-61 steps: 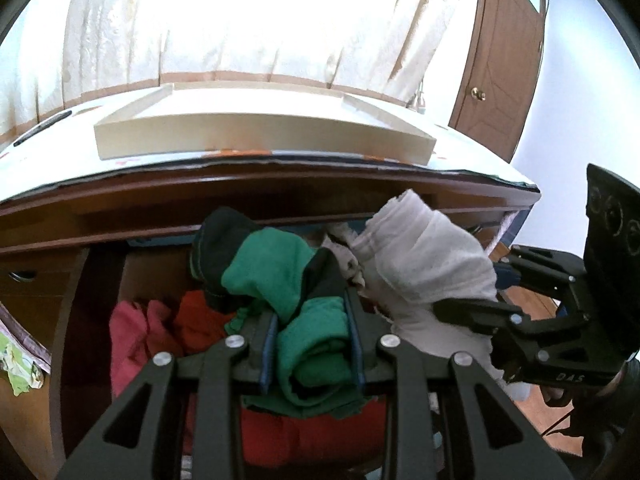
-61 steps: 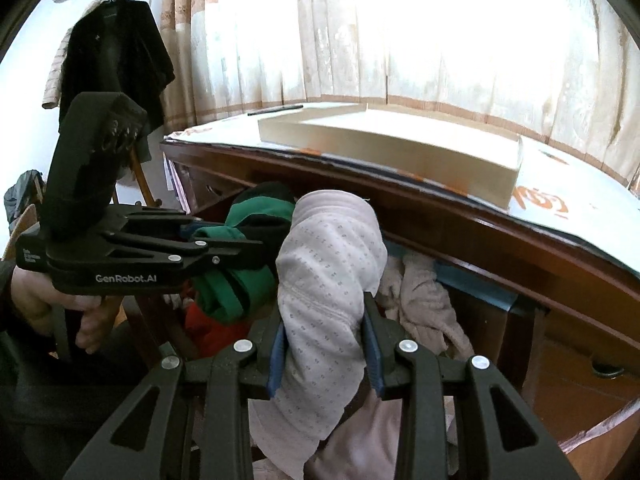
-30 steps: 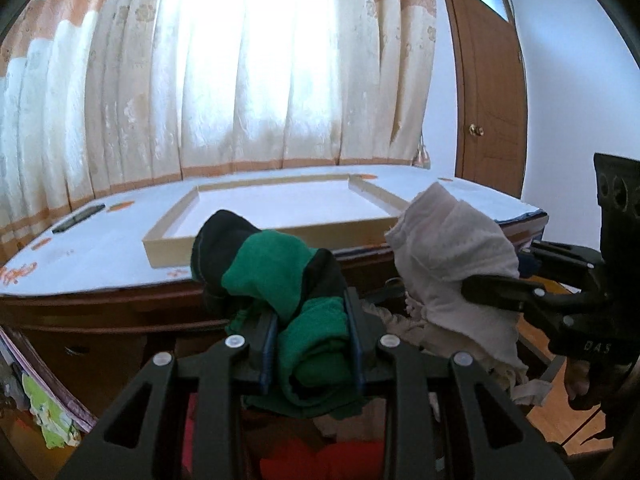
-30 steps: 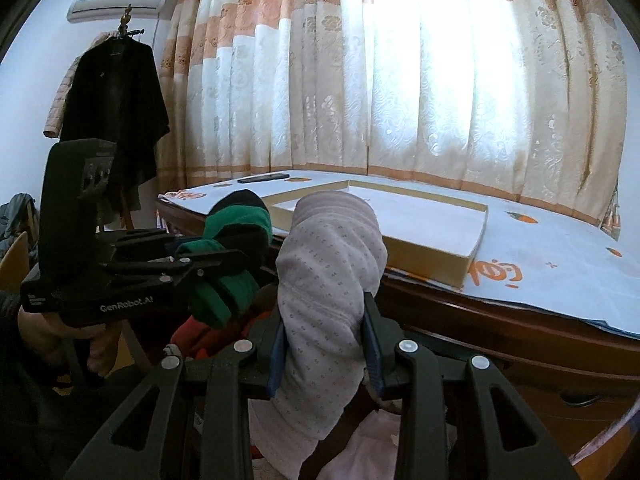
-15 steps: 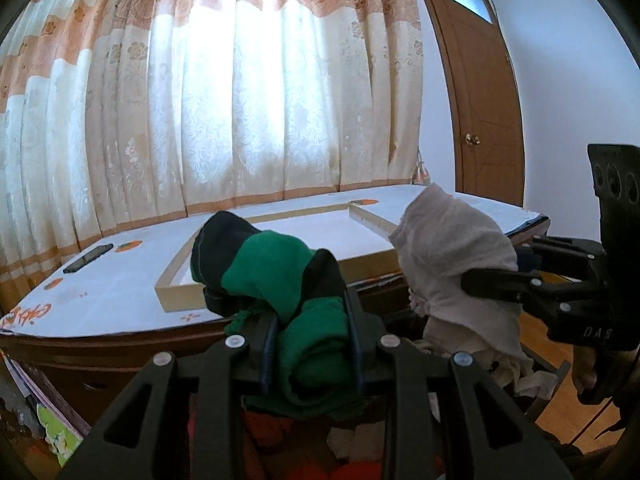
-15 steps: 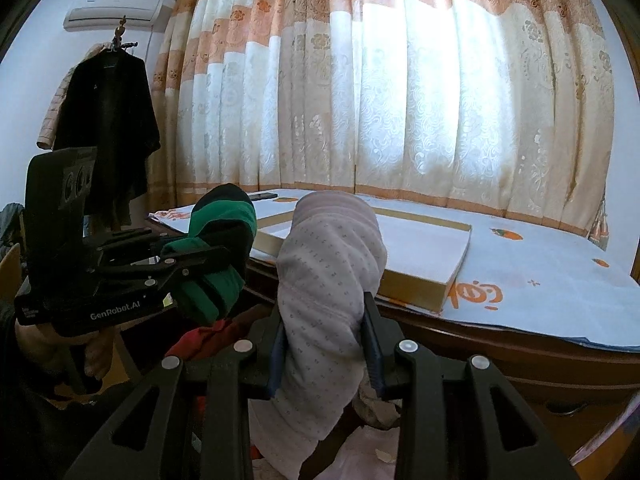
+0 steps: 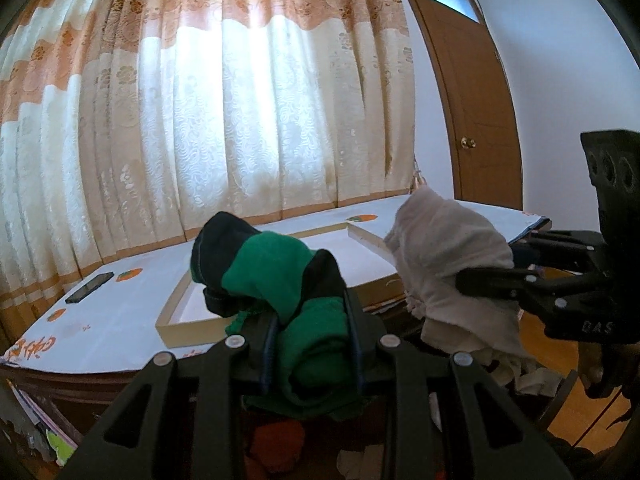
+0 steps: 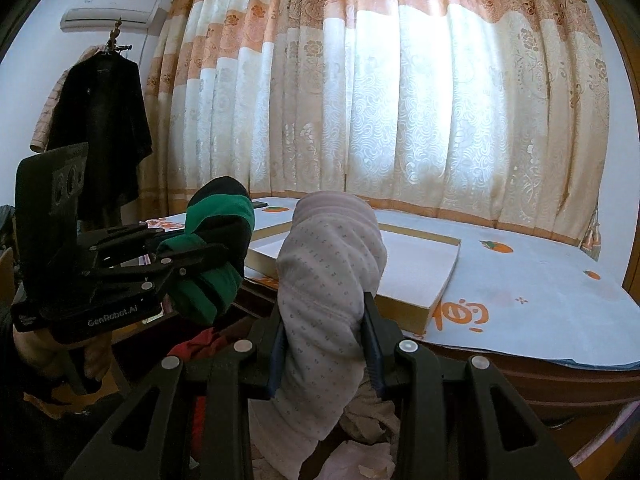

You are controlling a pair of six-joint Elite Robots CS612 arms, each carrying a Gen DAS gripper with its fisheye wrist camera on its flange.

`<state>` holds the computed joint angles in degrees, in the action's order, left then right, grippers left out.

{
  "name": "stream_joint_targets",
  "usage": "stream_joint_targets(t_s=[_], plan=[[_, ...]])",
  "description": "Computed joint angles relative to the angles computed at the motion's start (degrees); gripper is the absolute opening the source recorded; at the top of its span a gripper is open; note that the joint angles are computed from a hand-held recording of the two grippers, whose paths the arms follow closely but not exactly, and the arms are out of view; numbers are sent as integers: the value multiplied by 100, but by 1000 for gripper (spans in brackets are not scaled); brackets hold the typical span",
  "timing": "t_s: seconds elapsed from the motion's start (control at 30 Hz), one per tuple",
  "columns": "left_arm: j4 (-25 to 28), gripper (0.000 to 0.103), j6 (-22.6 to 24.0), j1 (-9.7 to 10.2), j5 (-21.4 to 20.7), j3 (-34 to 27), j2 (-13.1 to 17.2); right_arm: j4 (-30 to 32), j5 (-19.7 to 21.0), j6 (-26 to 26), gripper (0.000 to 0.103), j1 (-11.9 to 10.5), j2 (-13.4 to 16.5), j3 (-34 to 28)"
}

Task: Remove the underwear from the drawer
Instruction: 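Carry the green sock with the left tool while the right tool carries the white garment toward the tray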

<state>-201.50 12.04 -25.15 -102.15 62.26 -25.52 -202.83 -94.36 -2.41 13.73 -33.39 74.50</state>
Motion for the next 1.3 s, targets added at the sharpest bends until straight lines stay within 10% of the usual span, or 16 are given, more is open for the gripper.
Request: stream_joint_targets(t_s=[1.3], plan=[[1806, 27, 952, -3, -587, -2047, 580, 1513, -77, -32, 36, -271, 50, -1037]])
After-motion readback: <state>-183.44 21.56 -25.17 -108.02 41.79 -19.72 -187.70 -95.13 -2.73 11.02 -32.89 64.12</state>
